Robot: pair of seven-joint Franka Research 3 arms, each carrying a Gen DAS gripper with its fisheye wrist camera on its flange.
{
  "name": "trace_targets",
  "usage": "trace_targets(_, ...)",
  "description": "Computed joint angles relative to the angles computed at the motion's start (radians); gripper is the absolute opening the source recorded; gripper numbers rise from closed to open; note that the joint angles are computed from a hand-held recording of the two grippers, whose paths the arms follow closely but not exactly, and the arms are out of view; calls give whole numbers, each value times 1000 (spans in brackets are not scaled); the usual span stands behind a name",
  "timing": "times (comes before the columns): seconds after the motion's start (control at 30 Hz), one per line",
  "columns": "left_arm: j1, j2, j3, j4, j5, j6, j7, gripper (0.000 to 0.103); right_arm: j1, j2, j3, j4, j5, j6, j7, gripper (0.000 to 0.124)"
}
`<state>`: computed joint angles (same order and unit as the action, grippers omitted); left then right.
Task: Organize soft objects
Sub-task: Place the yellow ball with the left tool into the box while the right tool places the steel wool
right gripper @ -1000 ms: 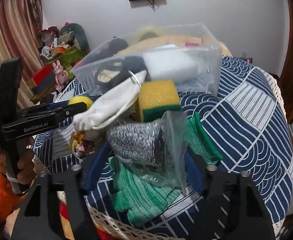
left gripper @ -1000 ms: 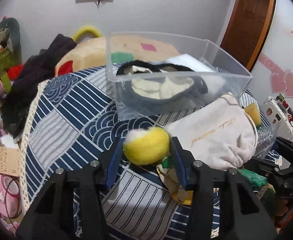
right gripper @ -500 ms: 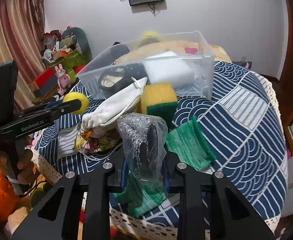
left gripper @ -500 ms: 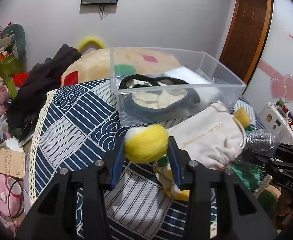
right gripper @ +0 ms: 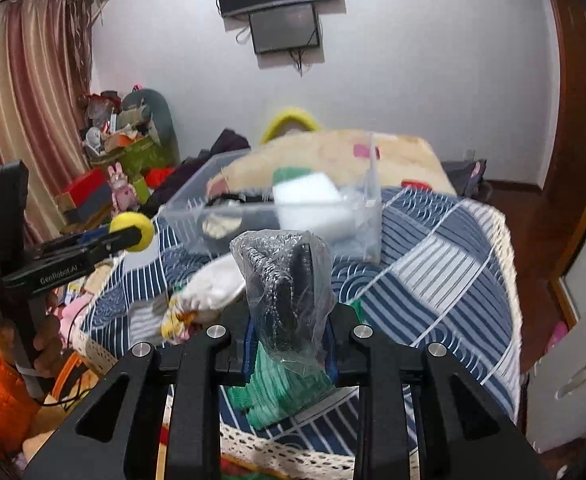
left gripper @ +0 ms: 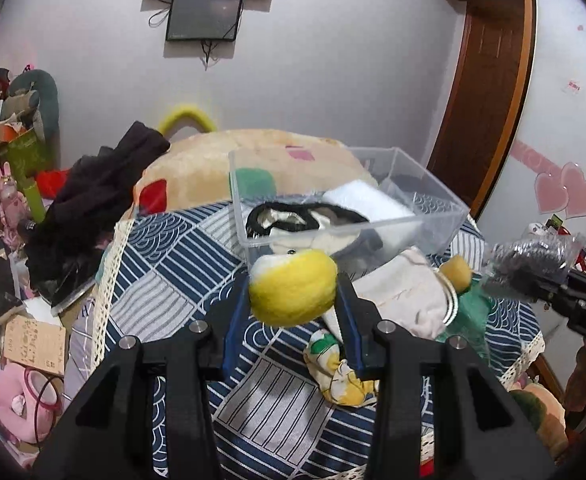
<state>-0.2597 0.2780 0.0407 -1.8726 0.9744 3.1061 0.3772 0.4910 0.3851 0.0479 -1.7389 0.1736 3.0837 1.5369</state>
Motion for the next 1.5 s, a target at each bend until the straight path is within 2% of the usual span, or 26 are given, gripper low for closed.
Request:
trace_targets(0.1, -12, -4, 18, 9, 31, 11, -32, 42, -33, 4, 41, 16, 23, 25, -38, 24)
trace_targets(0.2, -16, 3, 24, 33, 47, 9, -47, 42, 8, 20, -9, 49, 6, 42, -23, 24)
trace_targets(0.33, -1, 21, 10, 74, 34, -1, -24, 42, -12, 70, 11, 130, 11, 48, -50, 24)
trace_targets(0.37, 1, 29, 8, 88, 28, -8, -14, 42, -1, 88, -2, 158, 8, 42, -48, 24)
trace_targets(0.63, 26, 103, -27, 202, -105, -59, 132, 42, 22, 236, -33, 390, 0, -39, -23, 24)
trace_targets(0.7, 25, 125, -29, 231, -135, -70, 169, 42, 35, 282, -55, 463, -12, -79, 3, 24)
trace_targets(0.83, 62, 185, -92, 300, -271, -108, 316, 42, 41, 349, -72, 571, -36, -153, 46, 24)
trace_targets(0.93, 64, 230, -113, 355, -352, -144, 403, 42, 48, 390, -85, 637, -66, -205, 74, 24)
trace_targets(1.13, 58, 316, -143, 465, -474, -230, 556, 42, 33, 463, -72, 760, -104, -326, 87, 24)
trace_targets(1.2, 51, 337, -142, 494, -502, -248, 584, 42, 34, 483, -77, 796, -118, -367, 97, 24)
trace_targets(1.43, 59, 393, -172, 579, -606, -320, 689, 42, 41, 481, -90, 794, -157, -397, 129, 25)
trace_targets(1.5, 62, 396, -176, 585, -628, -333, 705, 46, 35, 484, -83, 808, -162, -416, 124, 32)
